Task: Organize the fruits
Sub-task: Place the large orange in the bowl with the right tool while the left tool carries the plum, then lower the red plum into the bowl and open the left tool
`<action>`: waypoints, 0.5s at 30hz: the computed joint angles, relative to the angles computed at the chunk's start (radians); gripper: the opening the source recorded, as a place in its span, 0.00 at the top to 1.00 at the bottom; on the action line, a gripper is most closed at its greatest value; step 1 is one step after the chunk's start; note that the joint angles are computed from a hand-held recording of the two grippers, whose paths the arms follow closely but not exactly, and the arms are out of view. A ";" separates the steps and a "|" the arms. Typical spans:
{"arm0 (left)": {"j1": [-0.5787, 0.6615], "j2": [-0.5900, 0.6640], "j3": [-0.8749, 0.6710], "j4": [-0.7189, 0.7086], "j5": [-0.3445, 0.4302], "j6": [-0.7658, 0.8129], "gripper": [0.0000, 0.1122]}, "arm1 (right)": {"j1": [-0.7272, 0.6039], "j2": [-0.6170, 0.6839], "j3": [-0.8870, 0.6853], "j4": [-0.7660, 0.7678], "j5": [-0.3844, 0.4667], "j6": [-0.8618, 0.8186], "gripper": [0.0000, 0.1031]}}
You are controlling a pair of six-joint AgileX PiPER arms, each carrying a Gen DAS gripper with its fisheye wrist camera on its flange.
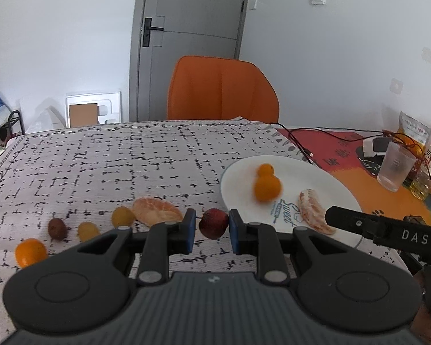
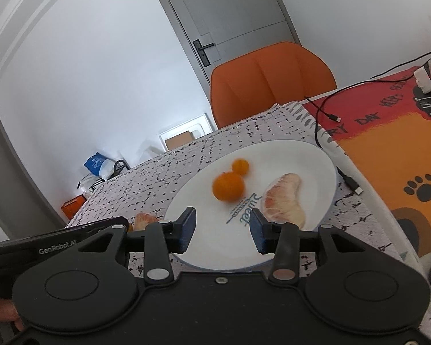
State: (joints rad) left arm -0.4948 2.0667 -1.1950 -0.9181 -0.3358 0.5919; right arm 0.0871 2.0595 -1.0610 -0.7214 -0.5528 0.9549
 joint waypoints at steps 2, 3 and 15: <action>-0.002 0.011 -0.023 -0.012 0.018 0.017 0.80 | -0.006 -0.005 0.007 0.001 -0.005 -0.006 0.59; -0.003 0.018 -0.036 -0.011 0.028 0.021 0.80 | -0.007 -0.011 0.016 0.009 -0.009 -0.015 0.59; -0.023 0.063 -0.135 -0.011 0.087 0.043 0.80 | -0.030 -0.022 0.030 0.023 -0.004 -0.025 0.58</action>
State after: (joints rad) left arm -0.5179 2.1298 -1.3299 -0.9292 -0.2485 0.6347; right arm 0.0570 2.0375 -1.0307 -0.6980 -0.5570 0.9302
